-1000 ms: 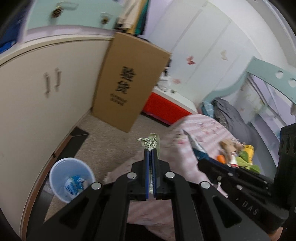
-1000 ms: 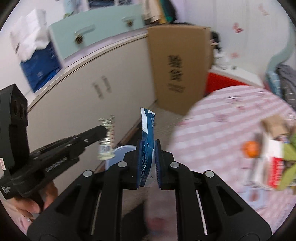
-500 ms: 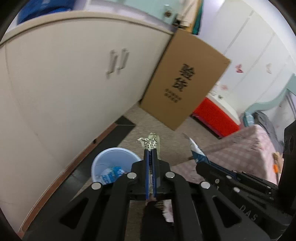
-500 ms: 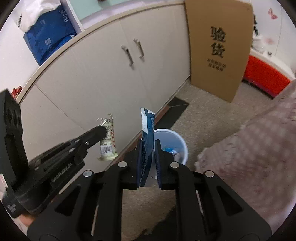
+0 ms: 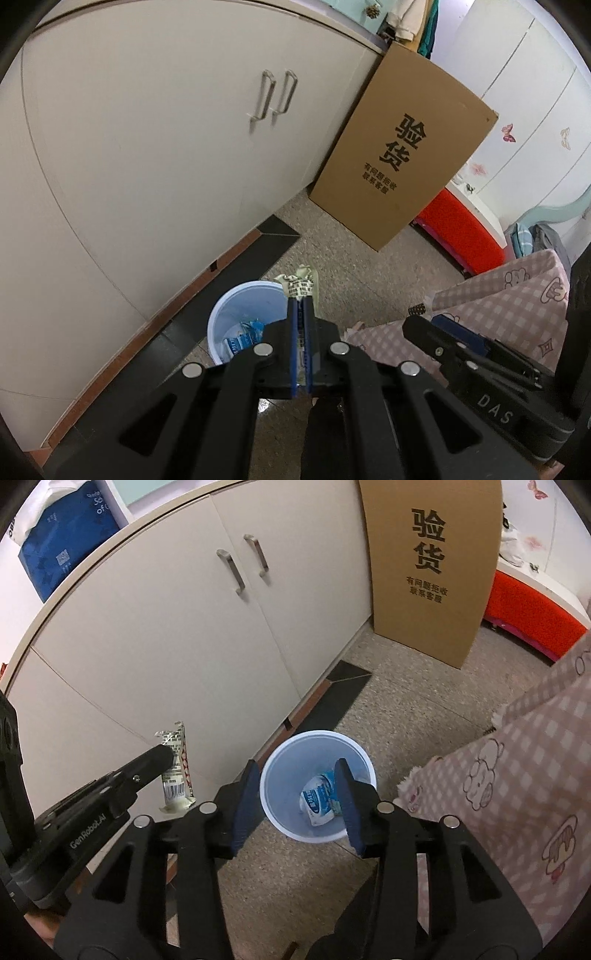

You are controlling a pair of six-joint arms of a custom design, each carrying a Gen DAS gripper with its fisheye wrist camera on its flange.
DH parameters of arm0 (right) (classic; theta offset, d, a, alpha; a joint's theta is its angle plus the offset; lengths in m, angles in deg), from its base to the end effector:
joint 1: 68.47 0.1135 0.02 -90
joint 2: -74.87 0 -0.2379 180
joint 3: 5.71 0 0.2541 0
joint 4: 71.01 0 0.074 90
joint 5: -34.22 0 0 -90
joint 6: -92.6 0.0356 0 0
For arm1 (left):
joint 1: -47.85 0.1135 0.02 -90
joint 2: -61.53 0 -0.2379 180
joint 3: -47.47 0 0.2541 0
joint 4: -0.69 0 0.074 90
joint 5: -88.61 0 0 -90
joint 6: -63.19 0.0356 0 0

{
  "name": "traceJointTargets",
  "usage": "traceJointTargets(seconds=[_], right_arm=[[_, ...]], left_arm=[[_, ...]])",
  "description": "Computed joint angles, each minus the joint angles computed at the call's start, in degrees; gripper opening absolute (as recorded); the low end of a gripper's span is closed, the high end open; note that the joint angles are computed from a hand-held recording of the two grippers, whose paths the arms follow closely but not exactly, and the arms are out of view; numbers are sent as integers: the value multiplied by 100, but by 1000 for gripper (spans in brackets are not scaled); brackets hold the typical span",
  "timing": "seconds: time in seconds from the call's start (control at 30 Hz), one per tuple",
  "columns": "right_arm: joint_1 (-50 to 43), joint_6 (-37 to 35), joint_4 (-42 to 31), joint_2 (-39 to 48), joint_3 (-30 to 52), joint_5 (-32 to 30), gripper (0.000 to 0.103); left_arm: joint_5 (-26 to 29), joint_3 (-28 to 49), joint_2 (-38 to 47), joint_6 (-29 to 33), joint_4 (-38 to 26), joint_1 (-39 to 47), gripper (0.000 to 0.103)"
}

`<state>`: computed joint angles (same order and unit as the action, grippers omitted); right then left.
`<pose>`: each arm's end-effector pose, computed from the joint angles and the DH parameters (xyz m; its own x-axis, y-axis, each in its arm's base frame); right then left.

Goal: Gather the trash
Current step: 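Carry both items to the wastebasket and open both grippers over it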

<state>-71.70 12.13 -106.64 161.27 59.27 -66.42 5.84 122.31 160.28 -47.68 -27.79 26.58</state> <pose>0.3008 -0.0104 0.1667 -0.8337 0.2100 -0.5107 0.0944 0.9655 0.2429 0.3294 -0.1330 0.1590 -0.8435 -0.0509 -0.5347 0.1402 0.9402 -0.3106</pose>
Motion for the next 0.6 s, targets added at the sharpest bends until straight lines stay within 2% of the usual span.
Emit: traceJointTargets(seconds=[0.6], right_arm=[[-232, 88, 10, -515, -170, -61, 48]], left_arm=[[-234, 465, 208, -85, -206, -445, 3]])
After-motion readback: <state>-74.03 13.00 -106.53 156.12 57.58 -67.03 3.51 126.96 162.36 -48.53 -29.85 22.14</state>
